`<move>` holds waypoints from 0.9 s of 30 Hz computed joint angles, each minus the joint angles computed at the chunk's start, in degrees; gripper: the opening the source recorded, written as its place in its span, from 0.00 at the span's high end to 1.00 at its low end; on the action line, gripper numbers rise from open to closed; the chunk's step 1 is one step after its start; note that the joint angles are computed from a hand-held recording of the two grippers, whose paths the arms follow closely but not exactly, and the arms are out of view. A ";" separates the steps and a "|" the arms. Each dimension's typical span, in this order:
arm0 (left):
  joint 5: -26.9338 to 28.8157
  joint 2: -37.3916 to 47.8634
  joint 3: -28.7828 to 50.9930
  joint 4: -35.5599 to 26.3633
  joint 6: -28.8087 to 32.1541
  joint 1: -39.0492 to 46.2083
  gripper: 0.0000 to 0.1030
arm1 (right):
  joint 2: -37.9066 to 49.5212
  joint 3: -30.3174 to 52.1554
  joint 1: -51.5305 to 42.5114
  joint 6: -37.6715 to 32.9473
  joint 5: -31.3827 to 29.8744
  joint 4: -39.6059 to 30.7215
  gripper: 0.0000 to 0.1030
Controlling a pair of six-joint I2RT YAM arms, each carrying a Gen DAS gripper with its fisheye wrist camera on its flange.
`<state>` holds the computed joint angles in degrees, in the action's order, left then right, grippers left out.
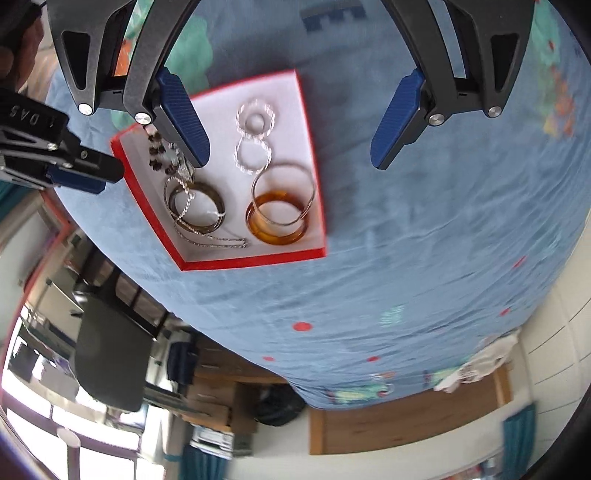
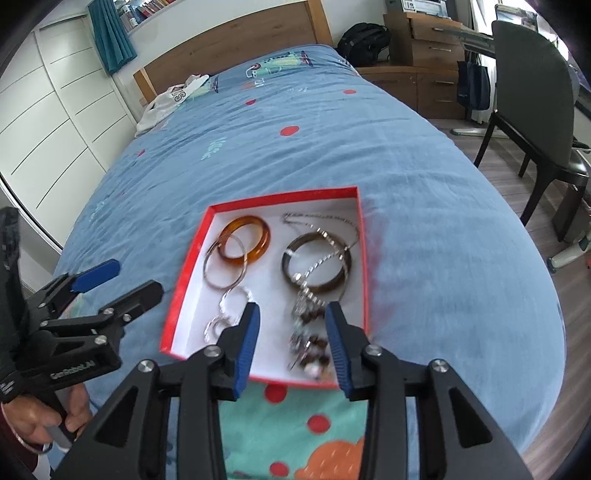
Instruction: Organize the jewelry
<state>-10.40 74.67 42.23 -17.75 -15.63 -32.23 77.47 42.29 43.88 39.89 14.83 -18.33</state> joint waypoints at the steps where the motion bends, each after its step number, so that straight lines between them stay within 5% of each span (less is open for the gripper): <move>1: -1.00 -2.30 -1.27 -1.05 -1.31 -0.62 0.14 | -0.58 -0.34 1.37 1.26 0.99 -0.43 0.64; 14: -11.08 -25.29 -11.61 -14.76 -9.70 -5.46 0.14 | 1.27 1.48 21.99 19.59 16.77 -9.37 0.39; 27: -6.55 -47.47 -17.42 -28.40 -3.68 6.55 0.11 | 8.15 6.07 31.60 28.34 21.88 -13.45 0.33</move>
<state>-16.95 27.20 24.81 -46.14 -19.31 -25.69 85.62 48.36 75.48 68.24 36.71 -31.78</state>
